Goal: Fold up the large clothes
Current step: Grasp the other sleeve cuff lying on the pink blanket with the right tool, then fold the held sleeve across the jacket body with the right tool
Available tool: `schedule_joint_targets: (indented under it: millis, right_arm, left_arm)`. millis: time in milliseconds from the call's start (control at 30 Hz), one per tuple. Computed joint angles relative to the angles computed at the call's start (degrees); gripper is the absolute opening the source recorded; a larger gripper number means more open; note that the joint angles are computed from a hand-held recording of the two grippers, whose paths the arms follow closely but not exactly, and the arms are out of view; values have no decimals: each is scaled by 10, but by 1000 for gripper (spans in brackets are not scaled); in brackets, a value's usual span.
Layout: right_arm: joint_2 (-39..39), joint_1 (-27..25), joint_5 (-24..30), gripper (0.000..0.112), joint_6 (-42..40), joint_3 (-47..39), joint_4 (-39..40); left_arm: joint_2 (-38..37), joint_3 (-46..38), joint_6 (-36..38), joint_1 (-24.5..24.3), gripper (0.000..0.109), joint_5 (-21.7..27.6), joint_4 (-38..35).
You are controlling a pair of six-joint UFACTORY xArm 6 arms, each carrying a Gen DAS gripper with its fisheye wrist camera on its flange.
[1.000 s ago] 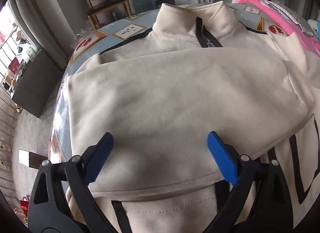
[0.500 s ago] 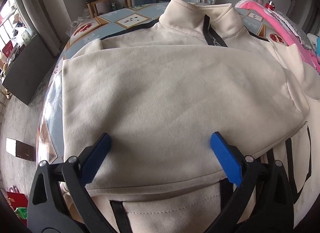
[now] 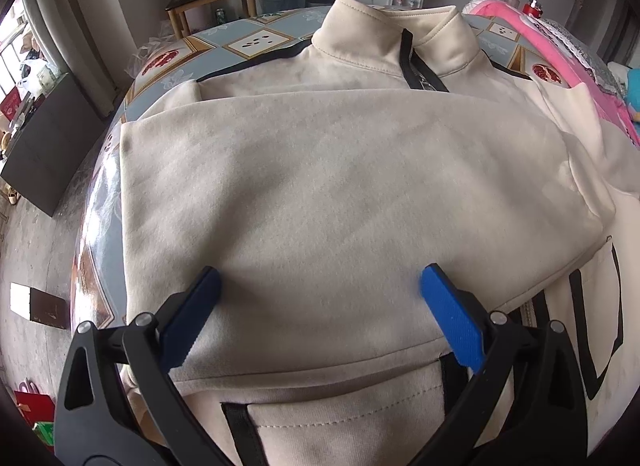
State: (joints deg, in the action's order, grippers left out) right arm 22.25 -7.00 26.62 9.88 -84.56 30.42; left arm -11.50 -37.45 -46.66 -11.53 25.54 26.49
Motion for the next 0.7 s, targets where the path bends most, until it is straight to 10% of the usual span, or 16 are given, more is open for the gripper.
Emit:
schedule_joint_targets:
  millis: [400,700]
  right_arm:
    - [-131,185,-40,12,-165,-35,-53]
    - [-44,385,-9,15,-250,-103,-39]
  left_arm:
    - [-8,9,34,4,97,-9,-25]
    - [-66,39,5,14,97,7,-7]
